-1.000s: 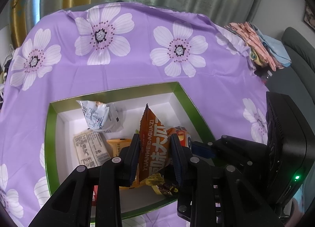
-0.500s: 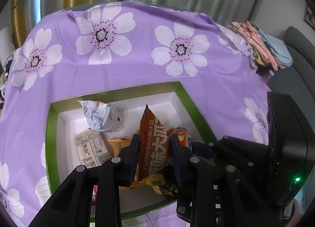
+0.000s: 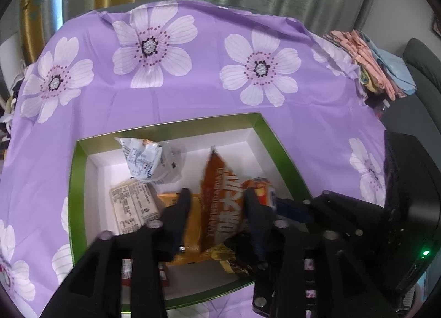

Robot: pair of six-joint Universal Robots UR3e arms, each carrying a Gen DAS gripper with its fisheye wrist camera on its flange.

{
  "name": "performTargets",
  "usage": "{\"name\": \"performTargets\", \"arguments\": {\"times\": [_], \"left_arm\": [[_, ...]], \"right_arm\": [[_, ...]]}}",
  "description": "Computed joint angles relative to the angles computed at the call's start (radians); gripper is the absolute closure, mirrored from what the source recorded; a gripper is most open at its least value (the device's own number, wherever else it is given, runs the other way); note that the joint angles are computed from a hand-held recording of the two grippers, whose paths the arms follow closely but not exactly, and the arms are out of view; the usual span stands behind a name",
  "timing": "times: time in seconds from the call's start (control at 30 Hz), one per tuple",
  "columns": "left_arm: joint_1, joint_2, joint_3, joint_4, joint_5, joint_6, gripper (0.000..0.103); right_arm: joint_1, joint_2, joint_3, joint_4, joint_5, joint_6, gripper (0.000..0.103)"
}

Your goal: Organize snacks

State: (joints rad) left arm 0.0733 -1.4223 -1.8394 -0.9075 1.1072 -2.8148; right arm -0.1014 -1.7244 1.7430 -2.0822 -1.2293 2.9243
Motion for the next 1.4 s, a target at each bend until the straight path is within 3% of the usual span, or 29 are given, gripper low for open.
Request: {"name": "performTargets", "arguments": {"times": [0.07, 0.3, 0.5, 0.57, 0.73, 1.23, 1.4], "left_arm": [[0.008, 0.005, -0.003, -0.007, 0.006, 0.004, 0.041], [-0.004, 0.016, 0.001, -0.017, 0.040, -0.007, 0.028], [0.001, 0.027, 0.009, -0.047, 0.052, -0.005, 0.021], [0.011, 0.037, 0.006, -0.059, 0.047, 0.000, 0.014], [0.010, 0.049, 0.009, -0.078, 0.059, -0.003, 0.012], [0.064, 0.191, 0.008, -0.177, 0.076, 0.017, 0.010], [0.090, 0.258, -0.001, -0.215, 0.071, 0.032, 0.004]], "right_arm": [[0.004, -0.001, -0.001, 0.000, -0.008, 0.005, 0.045], [0.009, -0.013, -0.014, 0.010, -0.028, 0.017, 0.035], [0.012, -0.024, -0.028, 0.030, -0.044, 0.021, 0.033], [0.013, -0.031, -0.026, 0.030, -0.050, 0.026, 0.032], [0.007, -0.060, -0.028, 0.034, -0.054, 0.038, 0.022], [0.002, -0.151, -0.067, 0.113, -0.069, 0.049, 0.019], [0.012, -0.185, -0.088, 0.133, -0.090, 0.063, 0.010]]}}
